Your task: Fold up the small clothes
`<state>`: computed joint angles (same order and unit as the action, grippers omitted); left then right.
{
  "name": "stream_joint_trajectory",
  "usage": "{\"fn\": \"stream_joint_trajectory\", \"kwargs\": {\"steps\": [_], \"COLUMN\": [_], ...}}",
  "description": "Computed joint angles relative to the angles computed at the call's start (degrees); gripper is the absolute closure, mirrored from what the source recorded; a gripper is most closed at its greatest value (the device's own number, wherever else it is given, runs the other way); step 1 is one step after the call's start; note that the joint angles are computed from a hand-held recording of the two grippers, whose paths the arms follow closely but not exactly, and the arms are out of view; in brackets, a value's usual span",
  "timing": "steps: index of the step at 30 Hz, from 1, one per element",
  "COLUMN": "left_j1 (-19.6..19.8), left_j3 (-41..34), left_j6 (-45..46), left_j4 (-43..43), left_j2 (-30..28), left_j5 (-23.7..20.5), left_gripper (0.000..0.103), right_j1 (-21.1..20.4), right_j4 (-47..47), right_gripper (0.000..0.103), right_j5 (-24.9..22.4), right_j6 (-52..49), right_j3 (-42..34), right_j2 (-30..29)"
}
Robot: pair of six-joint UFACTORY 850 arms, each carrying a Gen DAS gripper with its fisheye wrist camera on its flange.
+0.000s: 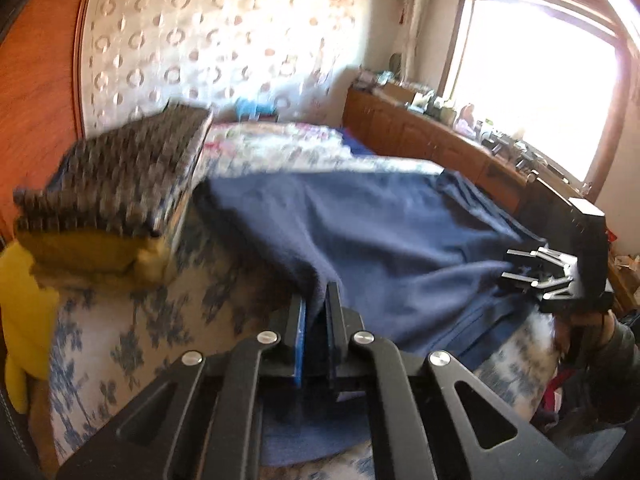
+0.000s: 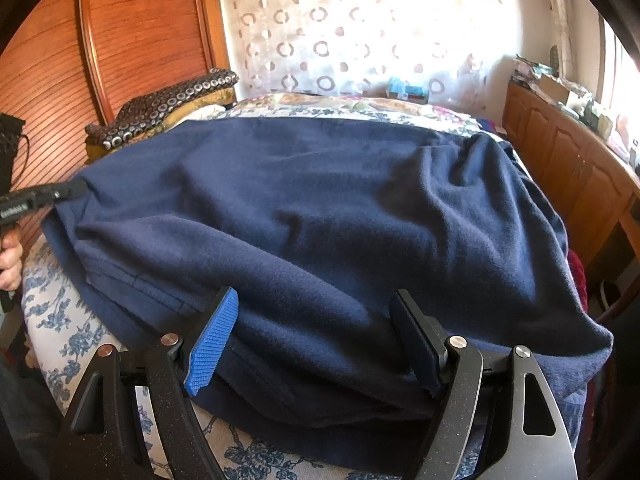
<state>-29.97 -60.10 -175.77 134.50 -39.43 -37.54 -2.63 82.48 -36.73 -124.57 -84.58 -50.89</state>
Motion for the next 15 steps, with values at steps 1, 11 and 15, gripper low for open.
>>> {"fn": "stream_joint_trajectory", "kwargs": {"steps": [1,11,15], "left_j1": [-0.1,-0.2,-0.9], "left_j3": [-0.6,-15.3,-25.0], "left_j6": [0.8,12.2,21.9], "left_j4": [0.2,0.7,-3.5], "left_j2": [0.3,-2.7,-6.5], "left_j5": [-0.1,6.6,11.7], "left_gripper": [0.099,0.099,0.099], "right_j1": [-0.3,-5.0,-7.2], "right_j4": [0.2,2.4,3.4], "right_gripper": [0.023,0.024,0.025], "right_j5": [-0.5,-2.2,-3.1], "right_j6": [0.1,1.4,1.9], "right_j3": [-0.1,-2.2,-3.1], "right_j2": [0.0,0.4,0.5]}}
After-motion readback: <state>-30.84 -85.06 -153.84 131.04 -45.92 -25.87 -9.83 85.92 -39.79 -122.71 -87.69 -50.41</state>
